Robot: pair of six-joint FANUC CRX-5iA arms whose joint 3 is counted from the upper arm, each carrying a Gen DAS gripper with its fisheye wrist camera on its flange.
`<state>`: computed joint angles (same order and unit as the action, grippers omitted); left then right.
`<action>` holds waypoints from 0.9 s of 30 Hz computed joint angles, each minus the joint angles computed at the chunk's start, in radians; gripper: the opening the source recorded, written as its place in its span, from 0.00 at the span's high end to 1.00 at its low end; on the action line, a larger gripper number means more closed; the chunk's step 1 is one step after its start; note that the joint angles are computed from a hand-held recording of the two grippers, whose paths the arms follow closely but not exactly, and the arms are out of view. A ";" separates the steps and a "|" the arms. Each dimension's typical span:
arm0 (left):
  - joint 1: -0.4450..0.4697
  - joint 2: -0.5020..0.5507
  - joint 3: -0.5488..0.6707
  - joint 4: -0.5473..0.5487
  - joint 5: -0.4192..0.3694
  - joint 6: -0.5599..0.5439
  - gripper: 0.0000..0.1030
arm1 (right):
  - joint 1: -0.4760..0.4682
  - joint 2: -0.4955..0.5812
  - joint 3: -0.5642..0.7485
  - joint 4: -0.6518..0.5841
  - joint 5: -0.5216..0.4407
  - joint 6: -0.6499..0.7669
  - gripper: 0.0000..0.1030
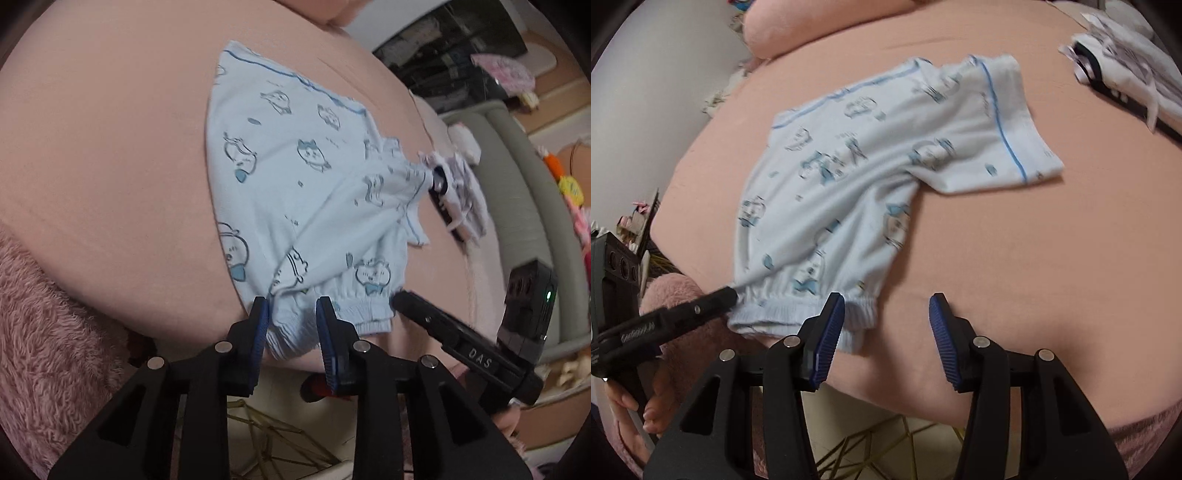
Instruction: Fold clothes
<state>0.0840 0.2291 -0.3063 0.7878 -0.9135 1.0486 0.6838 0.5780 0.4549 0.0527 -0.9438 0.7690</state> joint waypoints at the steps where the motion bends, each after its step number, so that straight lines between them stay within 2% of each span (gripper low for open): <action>1: -0.005 0.010 0.026 -0.059 -0.007 0.045 0.72 | 0.000 0.011 0.012 -0.002 -0.003 0.011 0.53; 2: -0.008 0.023 0.046 -0.103 -0.018 0.089 0.70 | -0.001 0.026 0.030 -0.009 -0.019 0.021 0.53; 4: 0.006 0.024 0.033 -0.075 -0.023 0.093 0.70 | -0.001 0.035 0.036 -0.012 -0.028 0.022 0.53; 8: 0.024 -0.009 0.010 -0.095 0.027 0.159 0.70 | -0.001 0.039 0.058 0.006 -0.092 0.026 0.53; 11: 0.035 0.003 -0.015 0.009 -0.004 0.081 0.70 | 0.003 0.020 0.023 0.049 -0.086 -0.014 0.53; 13: 0.031 -0.001 -0.031 0.059 -0.010 0.021 0.70 | -0.002 -0.020 -0.037 0.037 -0.012 -0.022 0.53; 15: 0.014 -0.012 -0.020 0.023 0.001 0.006 0.70 | -0.007 -0.045 -0.080 0.013 0.059 -0.013 0.53; 16: 0.007 -0.011 -0.002 -0.022 0.003 0.034 0.70 | -0.008 -0.043 -0.080 0.003 0.067 -0.002 0.53; 18: 0.003 0.002 0.040 -0.134 -0.008 0.122 0.68 | -0.007 -0.001 -0.030 -0.005 0.015 0.029 0.53; 20: 0.005 -0.003 0.035 -0.129 0.001 0.139 0.68 | -0.007 0.000 -0.031 0.000 0.010 0.031 0.53; 22: 0.011 -0.029 0.017 -0.144 0.045 0.167 0.69 | -0.011 -0.006 -0.025 -0.011 -0.021 0.041 0.53; 25: 0.017 -0.044 -0.040 0.014 0.061 0.031 0.69 | -0.007 -0.047 -0.095 0.040 0.019 -0.017 0.53; 27: 0.000 -0.046 -0.036 0.008 0.064 -0.008 0.69 | -0.010 -0.091 -0.161 0.048 0.098 -0.030 0.53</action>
